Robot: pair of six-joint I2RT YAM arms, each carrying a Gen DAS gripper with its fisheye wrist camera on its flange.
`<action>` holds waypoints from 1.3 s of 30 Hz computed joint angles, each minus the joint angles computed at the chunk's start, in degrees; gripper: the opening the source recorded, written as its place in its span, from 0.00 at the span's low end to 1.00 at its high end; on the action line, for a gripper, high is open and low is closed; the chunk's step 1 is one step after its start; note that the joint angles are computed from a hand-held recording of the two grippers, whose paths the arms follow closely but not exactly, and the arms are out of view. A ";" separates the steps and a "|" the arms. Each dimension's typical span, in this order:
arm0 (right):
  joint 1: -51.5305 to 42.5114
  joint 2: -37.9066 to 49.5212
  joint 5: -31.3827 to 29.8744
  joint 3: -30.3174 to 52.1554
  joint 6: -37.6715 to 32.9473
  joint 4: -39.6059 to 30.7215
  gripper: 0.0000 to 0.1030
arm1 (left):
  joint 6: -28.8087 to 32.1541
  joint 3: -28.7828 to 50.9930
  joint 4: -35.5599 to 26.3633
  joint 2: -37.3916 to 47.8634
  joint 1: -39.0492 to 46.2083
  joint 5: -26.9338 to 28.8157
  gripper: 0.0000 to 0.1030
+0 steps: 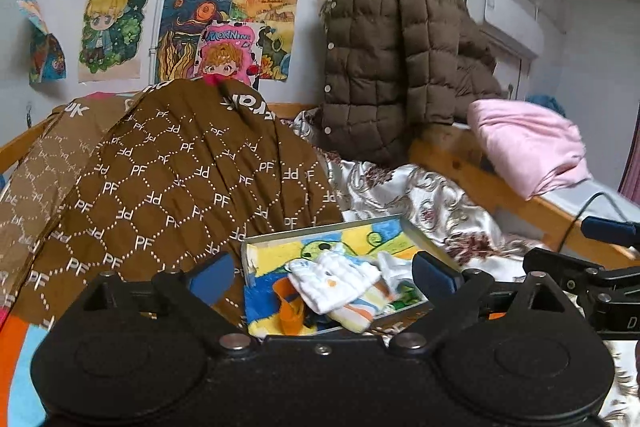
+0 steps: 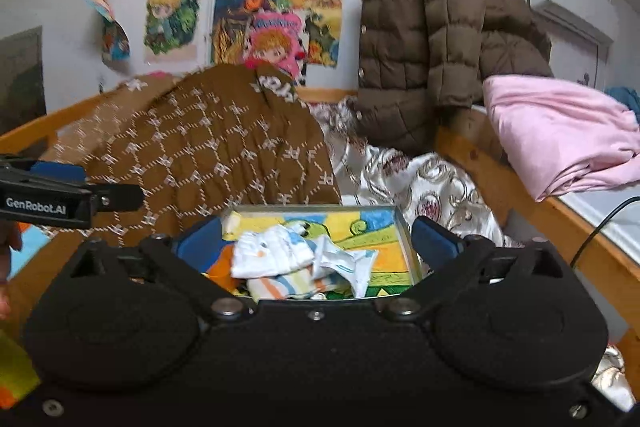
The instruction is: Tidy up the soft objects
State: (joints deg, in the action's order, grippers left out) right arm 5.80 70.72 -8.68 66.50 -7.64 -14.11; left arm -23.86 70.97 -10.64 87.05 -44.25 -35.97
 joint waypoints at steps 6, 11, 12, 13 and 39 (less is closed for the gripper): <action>0.93 -14.42 -0.38 -7.37 2.75 -2.44 0.99 | -5.09 -9.40 2.66 -7.72 -6.22 -5.60 0.96; -1.47 -24.82 -1.77 -17.58 4.82 -0.36 0.99 | -8.46 -15.83 2.98 -11.88 -9.95 -10.91 0.96; -2.38 -26.34 -2.44 -19.17 5.12 -0.24 0.99 | -7.97 -16.51 2.65 -12.31 -10.53 -11.56 0.96; -3.03 -28.31 -2.84 -20.59 5.36 -0.81 0.99 | -7.32 -17.27 2.77 -12.67 -11.18 -12.52 0.96; -2.03 -41.68 -0.44 -41.60 5.95 2.47 0.99 | -20.73 -26.15 -5.05 -8.28 -22.53 -16.28 0.99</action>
